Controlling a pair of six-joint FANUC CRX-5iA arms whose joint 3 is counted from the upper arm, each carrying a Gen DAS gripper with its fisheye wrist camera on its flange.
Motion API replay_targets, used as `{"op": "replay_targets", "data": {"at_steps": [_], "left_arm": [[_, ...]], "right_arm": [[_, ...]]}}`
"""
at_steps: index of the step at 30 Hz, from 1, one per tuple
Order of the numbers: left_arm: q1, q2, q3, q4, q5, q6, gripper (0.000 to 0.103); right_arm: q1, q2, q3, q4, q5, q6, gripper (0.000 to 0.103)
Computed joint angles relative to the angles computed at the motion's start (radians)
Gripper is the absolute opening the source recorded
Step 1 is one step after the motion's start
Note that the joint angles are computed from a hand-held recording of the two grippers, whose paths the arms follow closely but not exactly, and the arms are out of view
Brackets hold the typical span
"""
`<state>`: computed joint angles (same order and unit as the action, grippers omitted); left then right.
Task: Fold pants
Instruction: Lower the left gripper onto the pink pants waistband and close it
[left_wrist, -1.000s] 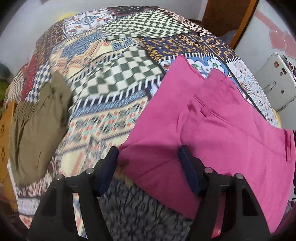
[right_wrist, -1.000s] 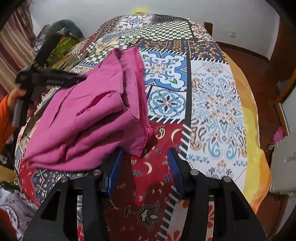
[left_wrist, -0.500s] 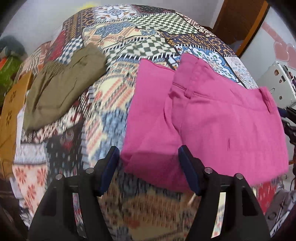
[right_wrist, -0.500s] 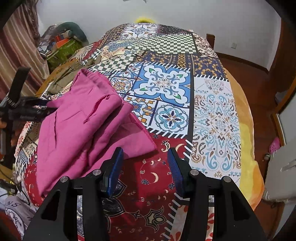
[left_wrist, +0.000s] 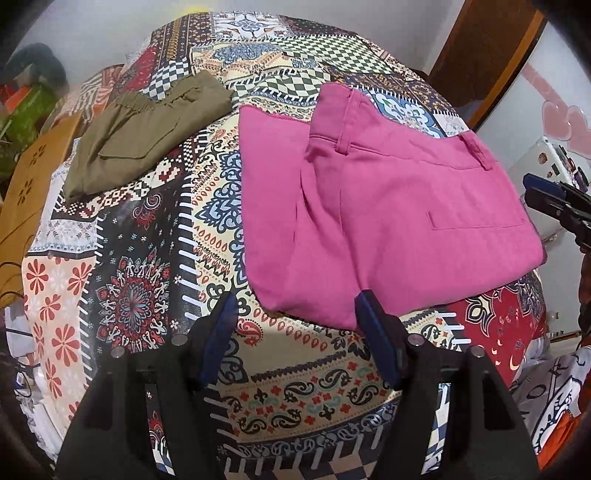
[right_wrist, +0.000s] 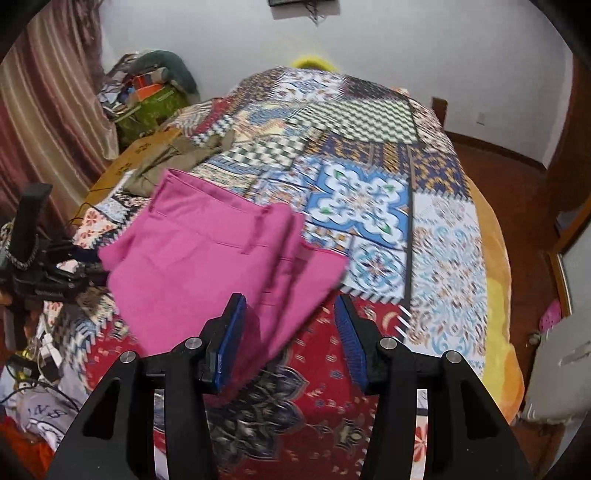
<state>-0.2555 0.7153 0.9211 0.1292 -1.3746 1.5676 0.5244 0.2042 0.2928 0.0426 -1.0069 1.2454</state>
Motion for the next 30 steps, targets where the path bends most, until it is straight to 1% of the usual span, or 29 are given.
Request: {"op": "replay_targets", "data": {"at_steps": [5, 7, 8, 9, 11, 13, 14, 15, 16, 18, 22, 24, 27, 30], "left_arm": [[0.018, -0.005, 0.021, 0.005, 0.022, 0.021, 0.067], [0.023, 0.005, 0.046, -0.001, 0.031, 0.023, 0.067], [0.024, 0.016, 0.065, -0.004, 0.027, 0.026, 0.067], [0.026, 0.035, 0.093, -0.005, 0.016, 0.027, 0.067], [0.030, 0.090, 0.171, 0.001, -0.031, 0.028, 0.067], [0.033, 0.147, 0.244, 0.017, -0.090, 0.031, 0.067], [0.035, 0.161, 0.253, 0.029, -0.105, 0.032, 0.067], [0.036, 0.150, 0.223, 0.033, -0.088, 0.034, 0.067], [0.033, 0.112, 0.152, 0.030, -0.039, 0.037, 0.067], [0.031, 0.079, 0.091, 0.033, -0.002, 0.033, 0.067], [0.036, -0.009, -0.072, 0.057, 0.088, 0.051, 0.067], [0.033, -0.028, -0.104, 0.061, 0.105, 0.061, 0.067], [0.028, -0.050, -0.141, 0.074, 0.127, 0.071, 0.067], [0.022, -0.060, -0.148, 0.060, 0.133, 0.082, 0.067]], "right_arm": [[0.021, 0.026, 0.036, -0.007, -0.013, 0.031, 0.046], [0.023, 0.036, 0.042, -0.013, -0.025, 0.038, 0.050], [0.023, 0.041, 0.045, -0.018, -0.031, 0.041, 0.050], [0.022, 0.052, 0.056, -0.029, -0.049, 0.048, 0.050], [0.018, 0.072, 0.071, -0.051, -0.079, 0.060, 0.050], [0.008, 0.076, 0.072, -0.073, -0.083, 0.072, 0.052], [0.002, 0.075, 0.071, -0.086, -0.080, 0.078, 0.053], [-0.003, 0.075, 0.072, -0.095, -0.082, 0.084, 0.053], [-0.007, 0.077, 0.074, -0.098, -0.083, 0.090, 0.054], [-0.003, 0.081, 0.067, -0.071, -0.080, 0.084, 0.054], [-0.014, 0.100, 0.089, -0.093, -0.093, 0.118, 0.054], [-0.007, 0.100, 0.079, -0.064, -0.080, 0.120, 0.054], [-0.017, 0.119, 0.095, -0.057, -0.080, 0.132, 0.054], [-0.027, 0.148, 0.125, -0.046, -0.089, 0.130, 0.054]]}}
